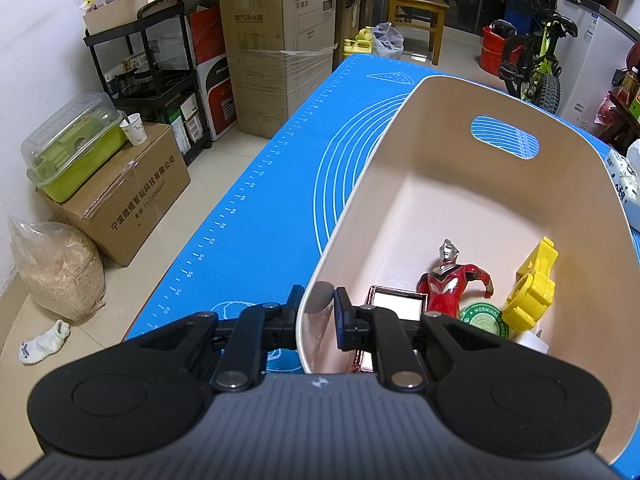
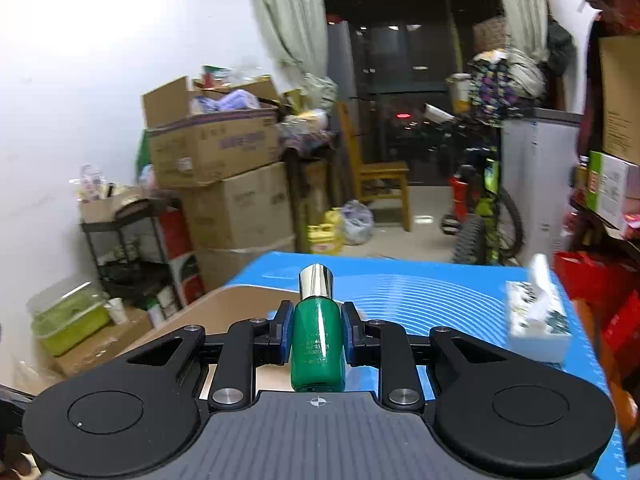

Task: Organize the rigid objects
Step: 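Carry the green bottle into the bin with the right gripper and release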

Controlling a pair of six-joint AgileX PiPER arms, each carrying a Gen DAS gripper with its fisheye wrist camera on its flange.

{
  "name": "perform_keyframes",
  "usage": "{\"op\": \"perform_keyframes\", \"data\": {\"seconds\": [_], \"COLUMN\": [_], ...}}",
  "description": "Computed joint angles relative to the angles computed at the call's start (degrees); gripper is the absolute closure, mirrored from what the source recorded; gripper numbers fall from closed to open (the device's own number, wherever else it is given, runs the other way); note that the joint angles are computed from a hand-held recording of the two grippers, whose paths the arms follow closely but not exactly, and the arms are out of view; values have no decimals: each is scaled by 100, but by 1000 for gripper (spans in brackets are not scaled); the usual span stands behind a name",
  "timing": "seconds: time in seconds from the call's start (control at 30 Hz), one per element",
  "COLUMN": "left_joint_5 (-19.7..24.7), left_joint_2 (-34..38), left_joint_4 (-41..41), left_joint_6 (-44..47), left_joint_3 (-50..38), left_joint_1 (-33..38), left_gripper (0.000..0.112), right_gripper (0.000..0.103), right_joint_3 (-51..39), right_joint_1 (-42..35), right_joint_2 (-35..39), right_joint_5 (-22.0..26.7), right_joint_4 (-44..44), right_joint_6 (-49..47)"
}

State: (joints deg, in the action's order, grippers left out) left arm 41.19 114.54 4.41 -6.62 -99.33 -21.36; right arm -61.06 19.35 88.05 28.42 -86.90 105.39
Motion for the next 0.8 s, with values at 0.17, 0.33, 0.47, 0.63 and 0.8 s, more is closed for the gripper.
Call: {"op": "perform_keyframes", "data": {"seconds": [0.17,0.33,0.47,0.63,0.8], "left_joint_5": [25,23,29,42,64], "left_joint_2": [12,11,12,19,32], "left_joint_4": [-5,5,-4,10,3], "left_joint_6": [5,3,2,9,21], "left_joint_3": [-36,-34,-38,-61,-94], "left_joint_1": [-1,-3,-2,-9,-8], "left_gripper": [95,95,95,95,95], "right_gripper": [69,69,69,69,69], "right_joint_3": [-421,-859,-1129,-1501,-1676], "right_joint_1": [127,221,274,314,255], "right_joint_2": [329,732,1026,1366,1521], "right_joint_5": [-351,-565,-638,-469,-221], "right_joint_4": [566,1844,2890,4411,5618], "right_joint_6": [-653,-2080,-3242,-4865,-6034]}}
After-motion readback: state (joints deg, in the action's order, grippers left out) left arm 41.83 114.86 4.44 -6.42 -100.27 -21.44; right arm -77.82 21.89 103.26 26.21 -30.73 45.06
